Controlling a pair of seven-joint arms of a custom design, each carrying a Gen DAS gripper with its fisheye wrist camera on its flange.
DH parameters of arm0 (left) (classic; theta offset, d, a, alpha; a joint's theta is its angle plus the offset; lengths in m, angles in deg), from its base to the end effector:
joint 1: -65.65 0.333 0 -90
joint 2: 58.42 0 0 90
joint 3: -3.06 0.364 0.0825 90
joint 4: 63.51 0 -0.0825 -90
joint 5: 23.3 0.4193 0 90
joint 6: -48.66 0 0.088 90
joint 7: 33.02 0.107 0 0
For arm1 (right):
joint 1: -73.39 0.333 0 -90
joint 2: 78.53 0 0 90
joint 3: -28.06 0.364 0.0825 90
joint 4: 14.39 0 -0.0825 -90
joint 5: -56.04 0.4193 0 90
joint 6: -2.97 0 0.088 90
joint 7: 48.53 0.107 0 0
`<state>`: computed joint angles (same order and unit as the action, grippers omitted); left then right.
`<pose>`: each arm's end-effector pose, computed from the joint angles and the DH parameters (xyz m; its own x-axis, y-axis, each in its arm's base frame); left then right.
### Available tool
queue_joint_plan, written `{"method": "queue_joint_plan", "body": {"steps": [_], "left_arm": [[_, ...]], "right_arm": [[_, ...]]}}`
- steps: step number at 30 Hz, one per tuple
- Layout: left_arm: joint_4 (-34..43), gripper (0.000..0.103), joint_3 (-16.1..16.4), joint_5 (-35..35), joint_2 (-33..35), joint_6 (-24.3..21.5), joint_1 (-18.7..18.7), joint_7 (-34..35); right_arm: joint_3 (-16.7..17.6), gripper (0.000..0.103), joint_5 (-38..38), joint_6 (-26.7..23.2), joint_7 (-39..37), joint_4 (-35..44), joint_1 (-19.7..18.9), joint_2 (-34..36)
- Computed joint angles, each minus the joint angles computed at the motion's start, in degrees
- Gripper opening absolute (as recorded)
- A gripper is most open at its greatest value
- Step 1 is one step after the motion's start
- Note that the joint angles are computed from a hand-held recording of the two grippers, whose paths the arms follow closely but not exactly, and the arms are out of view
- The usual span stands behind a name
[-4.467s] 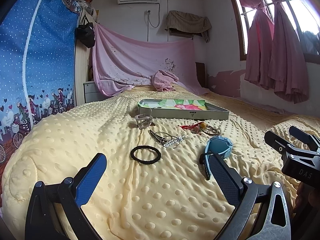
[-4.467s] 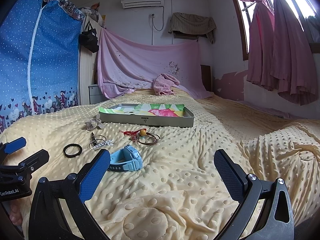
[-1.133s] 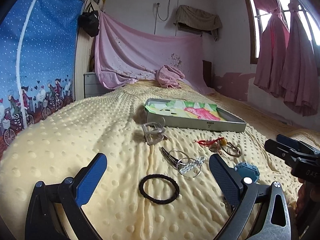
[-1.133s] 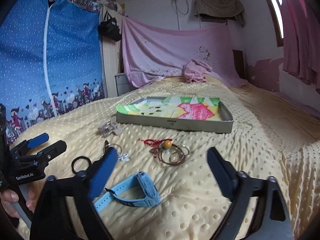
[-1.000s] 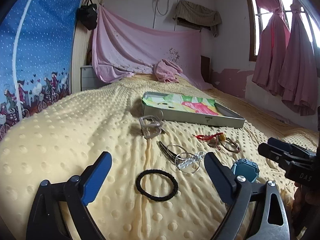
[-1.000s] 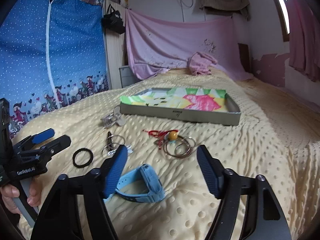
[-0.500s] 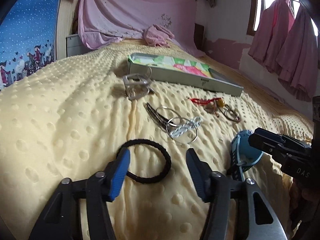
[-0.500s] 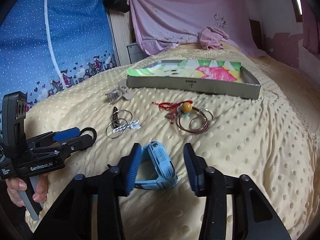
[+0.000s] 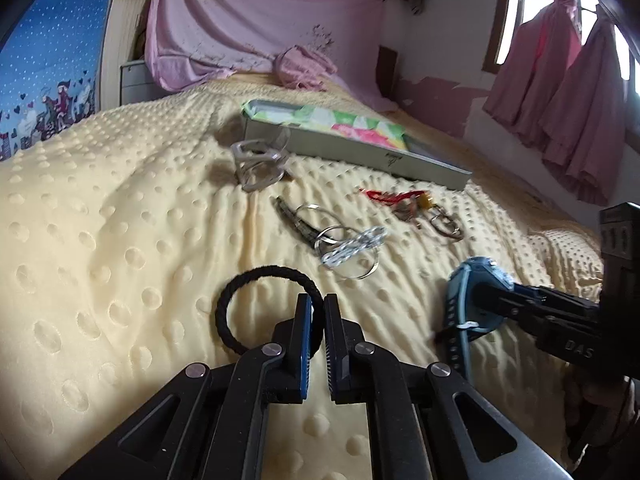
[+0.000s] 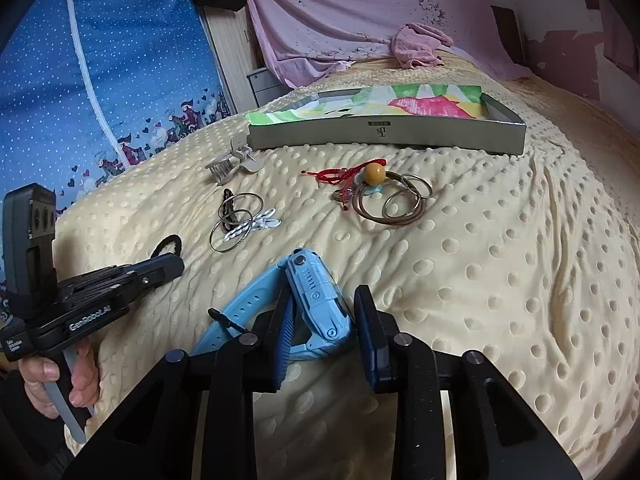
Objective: Organize jewelry
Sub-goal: 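Carry the watch and hair tie into the grey tray and open both tools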
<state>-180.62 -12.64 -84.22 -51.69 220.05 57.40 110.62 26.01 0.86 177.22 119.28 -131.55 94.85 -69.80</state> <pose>0.6089 -0.1961 0.4830 -0.4209 -0.8832 0.2070 -0.6267 0.1181 -0.7703 0.5860 0.2744 0.4690 0.0202 -0.9688 -0.2471 -0.6530 0.1743 -0.7370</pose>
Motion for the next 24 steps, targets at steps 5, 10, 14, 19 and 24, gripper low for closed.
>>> {"method": "queue_joint_plan", "body": {"steps": [5, 10, 14, 19, 24], "left_arm": [[-0.13, 0.006, -0.61, -7.16, -1.47, 0.00, -0.74, 10.08], [1.57, 0.006, -0.30, -2.44, -1.52, 0.54, -2.56, 6.86], [6.39, 0.006, -0.79, -3.65, 0.59, -0.87, -2.77, 6.58], [16.68, 0.006, -1.12, 2.41, 7.68, -2.72, -2.79, -0.96], [31.36, 0.006, 2.11, 16.54, 18.21, -6.42, -5.71, -16.61]], "right_arm": [[-2.36, 0.021, -12.27, 0.49, 11.43, 0.75, 1.86, -0.82], [-0.92, 0.017, -20.34, 0.67, 20.04, 2.05, -0.49, -1.47], [-0.56, 0.017, -25.04, 0.77, 27.23, 3.17, -2.64, -1.88], [-0.49, 0.017, -20.27, -2.06, 22.49, 8.11, -5.96, 0.10], [-2.13, 0.017, -9.74, -3.50, 13.05, 16.76, -8.50, 6.23]]}}
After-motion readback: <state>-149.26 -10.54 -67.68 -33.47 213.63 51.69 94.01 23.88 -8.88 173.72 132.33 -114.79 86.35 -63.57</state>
